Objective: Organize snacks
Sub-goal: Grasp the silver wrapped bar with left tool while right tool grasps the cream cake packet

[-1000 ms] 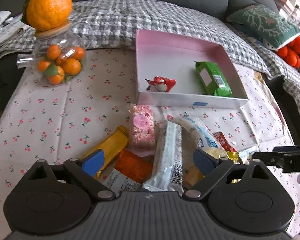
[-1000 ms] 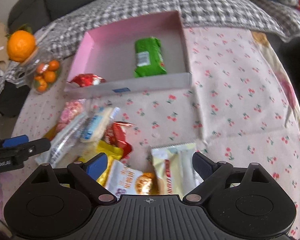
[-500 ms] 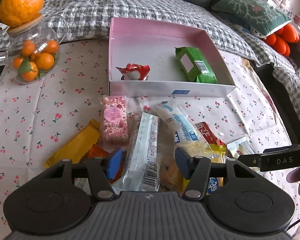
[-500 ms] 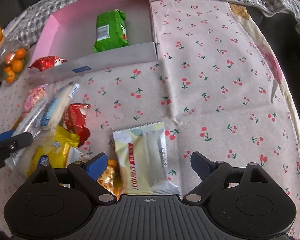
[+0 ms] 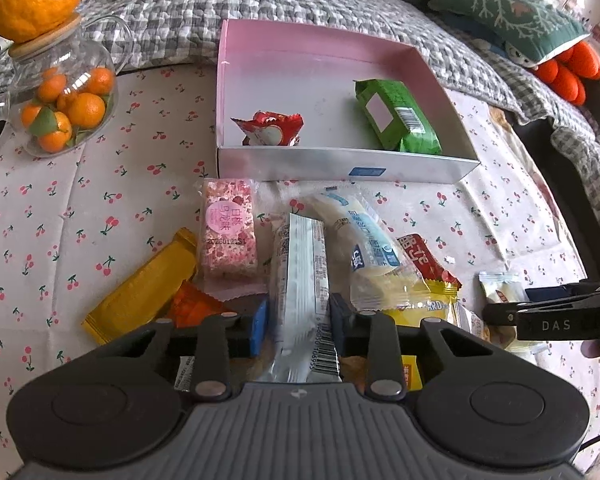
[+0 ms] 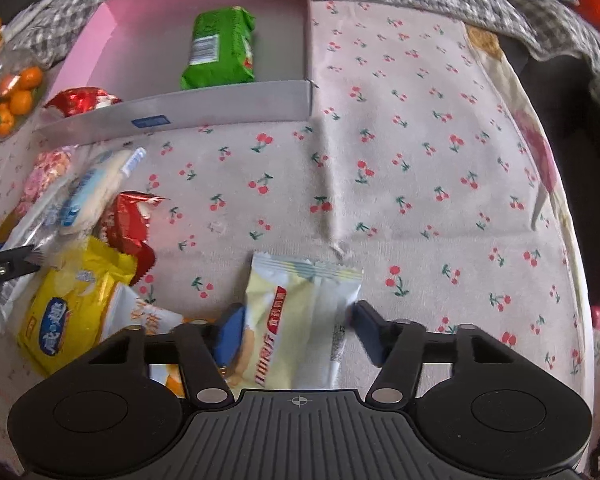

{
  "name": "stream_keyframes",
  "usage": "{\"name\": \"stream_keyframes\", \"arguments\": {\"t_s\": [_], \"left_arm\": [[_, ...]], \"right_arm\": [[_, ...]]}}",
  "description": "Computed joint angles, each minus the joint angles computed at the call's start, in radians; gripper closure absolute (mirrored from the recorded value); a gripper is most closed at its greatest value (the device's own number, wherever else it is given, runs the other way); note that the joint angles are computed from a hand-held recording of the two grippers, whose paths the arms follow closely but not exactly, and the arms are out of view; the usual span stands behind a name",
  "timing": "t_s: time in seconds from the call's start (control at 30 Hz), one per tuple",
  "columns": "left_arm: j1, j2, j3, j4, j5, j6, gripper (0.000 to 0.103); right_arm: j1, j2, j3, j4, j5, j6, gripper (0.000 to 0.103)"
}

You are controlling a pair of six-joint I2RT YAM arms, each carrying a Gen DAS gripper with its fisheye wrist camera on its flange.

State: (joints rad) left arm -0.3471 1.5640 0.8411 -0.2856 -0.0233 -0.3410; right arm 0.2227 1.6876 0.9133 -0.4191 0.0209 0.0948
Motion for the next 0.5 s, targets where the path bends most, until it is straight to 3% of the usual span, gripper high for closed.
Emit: {"name": "stream_keyframes", "arguments": {"t_s": [0.1,0.5], "left_arm": [[-0.005,-0.003,0.002,-0.005,-0.010,-0.001,0.075],[0.007,-0.042,-0.006,-0.010,-0.007,-0.018,0.075]], "right_arm": [[0.003,-0.003,-0.003,0.006,0.001,-0.003,0.052],[-0.025,-0.014,0.007,-0.001,-0.045,0.023,0.055]]}}
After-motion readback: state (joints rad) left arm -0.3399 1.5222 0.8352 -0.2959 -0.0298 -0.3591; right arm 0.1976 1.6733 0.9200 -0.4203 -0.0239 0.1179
